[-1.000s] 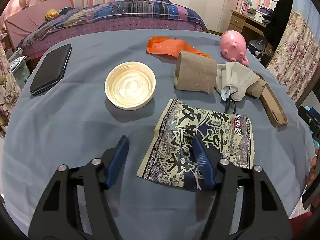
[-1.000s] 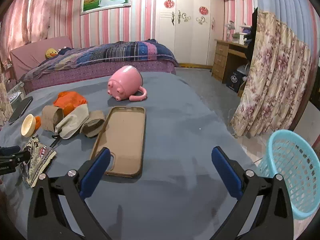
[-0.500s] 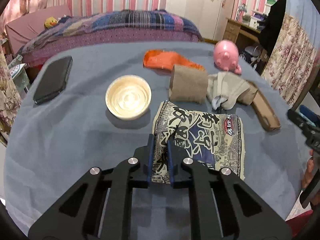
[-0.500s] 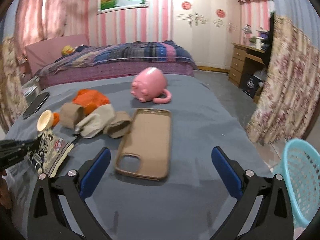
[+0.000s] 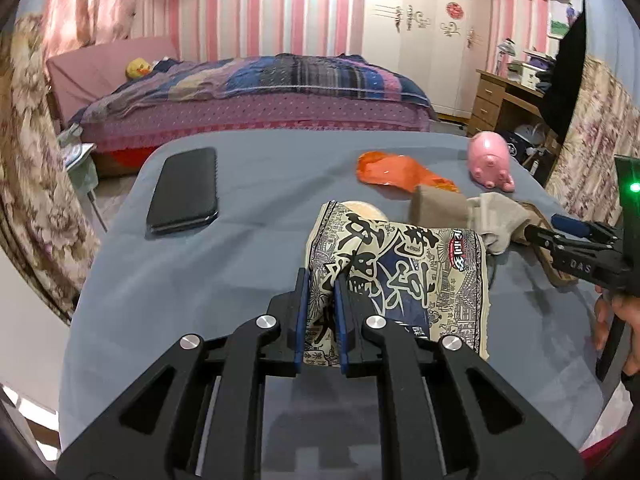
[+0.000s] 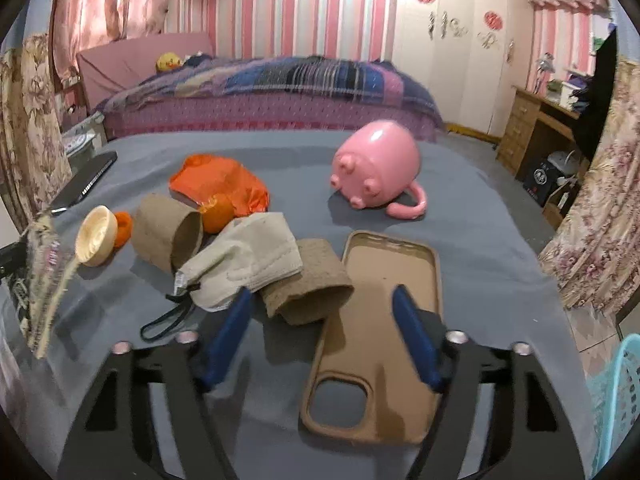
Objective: Collect trash
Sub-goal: 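Grasp the brown fabric piece with the right gripper while the left gripper holds the snack bag, then carry the snack bag and brown fabric in both grippers over the blue basket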
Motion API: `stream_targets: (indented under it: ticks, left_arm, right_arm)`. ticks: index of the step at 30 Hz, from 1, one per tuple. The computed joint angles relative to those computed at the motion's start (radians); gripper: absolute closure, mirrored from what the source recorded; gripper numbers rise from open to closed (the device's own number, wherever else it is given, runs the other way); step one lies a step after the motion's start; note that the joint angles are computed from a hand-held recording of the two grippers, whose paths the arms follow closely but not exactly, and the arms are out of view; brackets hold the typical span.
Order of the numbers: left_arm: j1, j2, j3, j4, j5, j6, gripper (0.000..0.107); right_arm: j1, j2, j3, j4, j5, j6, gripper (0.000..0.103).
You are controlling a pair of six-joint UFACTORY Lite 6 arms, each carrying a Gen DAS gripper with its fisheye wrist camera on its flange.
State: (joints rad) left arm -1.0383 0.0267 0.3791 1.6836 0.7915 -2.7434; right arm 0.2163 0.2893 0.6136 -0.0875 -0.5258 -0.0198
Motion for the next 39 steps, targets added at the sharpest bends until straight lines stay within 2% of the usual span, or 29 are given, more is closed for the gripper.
stream_targets:
  ticks: [3, 4, 9, 14, 16, 21, 25, 33, 39]
  left_arm:
    - [0.022, 0.023, -0.017, 0.054, -0.012, -0.068, 0.096]
    - [0.025, 0.038, -0.015, 0.068, -0.014, -0.086, 0.096]
    - [0.048, 0.076, 0.004, 0.103, -0.020, -0.114, 0.096]
    - [0.033, 0.059, 0.014, 0.064, -0.007, -0.084, 0.096]
    - [0.008, 0.051, 0.027, 0.022, 0.005, -0.055, 0.096]
    - [-0.055, 0.058, 0.089, -0.086, 0.039, 0.027, 0.096]
    - [-0.113, 0.070, 0.158, -0.172, 0.082, 0.097, 0.096]
    - [-0.171, 0.185, 0.351, -0.235, 0.109, 0.203, 0.096]
    - [-0.201, 0.278, 0.490, -0.272, 0.121, 0.273, 0.096]
  right_arm:
    - [-0.004, 0.044, 0.050, -0.062, 0.032, 0.059, 0.059]
    - [-0.002, 0.054, 0.061, -0.079, 0.037, 0.075, 0.059]
    - [-0.023, 0.043, 0.035, -0.131, -0.004, 0.108, 0.073]
    - [-0.077, -0.050, -0.057, -0.118, -0.054, 0.067, 0.079]
    - [-0.116, -0.101, -0.096, -0.159, -0.053, 0.093, 0.079]
    - [-0.270, -0.266, -0.212, -0.388, -0.070, 0.226, 0.079]
    - [-0.443, -0.402, -0.312, -0.632, -0.102, 0.354, 0.079]
    - [-0.765, -0.533, -0.387, -1.014, -0.179, 0.528, 0.079]
    - [-0.950, -0.555, -0.396, -1.163, -0.249, 0.549, 0.079]
